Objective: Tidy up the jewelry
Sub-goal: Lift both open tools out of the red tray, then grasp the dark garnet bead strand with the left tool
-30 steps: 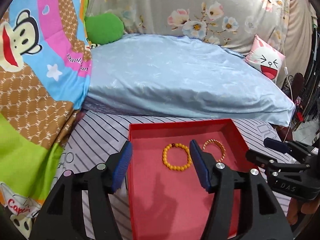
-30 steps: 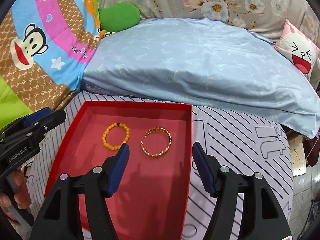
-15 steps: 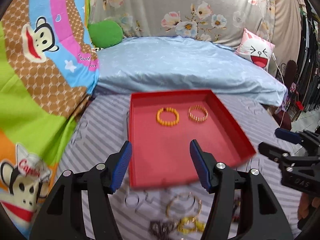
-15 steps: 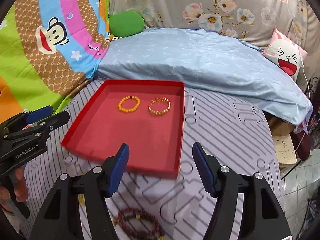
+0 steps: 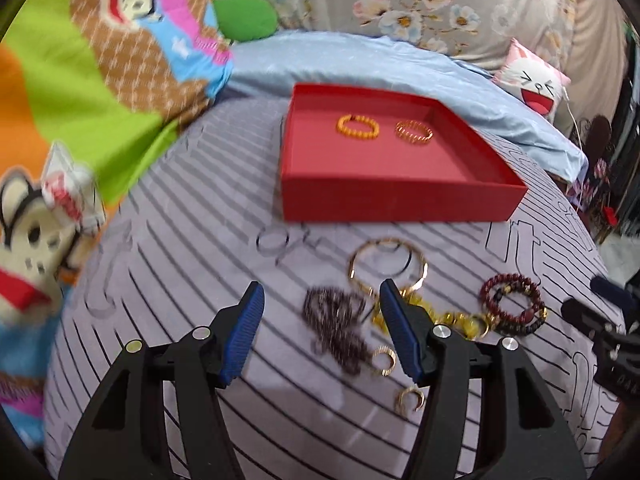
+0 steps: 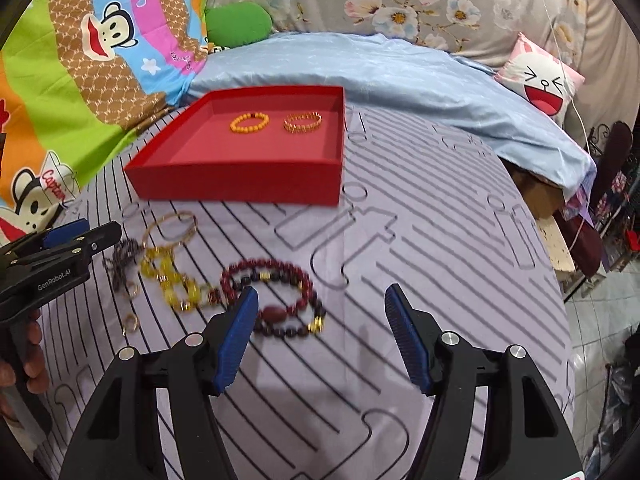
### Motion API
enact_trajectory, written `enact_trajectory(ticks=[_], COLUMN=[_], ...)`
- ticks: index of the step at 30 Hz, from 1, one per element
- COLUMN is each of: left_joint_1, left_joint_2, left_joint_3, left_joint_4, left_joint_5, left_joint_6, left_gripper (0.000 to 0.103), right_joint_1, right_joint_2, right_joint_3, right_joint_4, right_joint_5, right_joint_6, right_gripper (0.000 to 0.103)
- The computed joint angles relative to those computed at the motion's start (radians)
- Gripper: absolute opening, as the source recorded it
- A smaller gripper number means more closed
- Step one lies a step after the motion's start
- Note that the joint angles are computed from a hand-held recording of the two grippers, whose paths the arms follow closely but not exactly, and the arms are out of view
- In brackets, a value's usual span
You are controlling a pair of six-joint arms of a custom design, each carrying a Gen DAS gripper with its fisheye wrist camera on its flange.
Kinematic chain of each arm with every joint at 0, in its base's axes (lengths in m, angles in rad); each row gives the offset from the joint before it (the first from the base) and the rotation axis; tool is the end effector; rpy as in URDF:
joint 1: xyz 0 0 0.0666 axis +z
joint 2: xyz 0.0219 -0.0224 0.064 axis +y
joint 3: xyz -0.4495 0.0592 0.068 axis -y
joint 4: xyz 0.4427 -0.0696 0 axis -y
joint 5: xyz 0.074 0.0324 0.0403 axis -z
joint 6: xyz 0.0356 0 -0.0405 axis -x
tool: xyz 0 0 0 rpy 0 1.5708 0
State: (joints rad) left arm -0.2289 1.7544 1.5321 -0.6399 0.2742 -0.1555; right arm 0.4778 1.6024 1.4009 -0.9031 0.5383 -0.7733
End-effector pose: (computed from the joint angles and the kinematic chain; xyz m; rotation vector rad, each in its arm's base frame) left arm 0.6531 -0.1625 0.3802 0.5834 2.3516 -0.3665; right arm 0.5277 0.2523 0.3956 0.5195 2.4004 -0.2073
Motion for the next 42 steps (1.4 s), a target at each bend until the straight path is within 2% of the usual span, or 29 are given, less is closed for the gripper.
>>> enact_trajectory(ticks=[7,15,23,25,30,35,42], left_joint_1=[0.019,0.015,0.01,0.01,0.013,0.018,0.039], left_joint_2=[-0.01,0.001,0.025,0.026,0.018,0.014,0.018], left_joint_3=[-0.051,-0.038,-0.01,-0.009,-0.019,-0.021,-0.019], left_joint_4=[0.025,0.017,-0.019,-0.025,0.002,0.018,0.003], left_joint_5=[0.002,0.009,0.074,0.088,0.091,0.06,0.063], left_joint_6=[0.048,0.033,0.013,0.007,0.02,0.031,0.043], left_gripper=[0.057,0.055,0.02,0.016,0.012,0.012,0.012], right_joint_1=[0.022,0.025,0.023,0.022,0.016,0.01,0.004], right_joint_2=[-0.003,0.0,0.004,0.005,0.017,0.06,0.153], right_joint_3=[-0.033,-0.046,-0.039,-0.037,-0.015,0.041,0.148], right_joint_4=[0.01,0.034,0.041,0.043,0.058,0.083,0.101], right_joint_5=[-0.005,-0.031,-0.034,-0.038,-0.05,-0.073,-0.12], right_joint_6=[-0.062,-0.083,-0.071,-0.071,-0.041,0.012,0.065], right_gripper=[0.064,0.064,0.064,0.064,0.064,0.064,0.064])
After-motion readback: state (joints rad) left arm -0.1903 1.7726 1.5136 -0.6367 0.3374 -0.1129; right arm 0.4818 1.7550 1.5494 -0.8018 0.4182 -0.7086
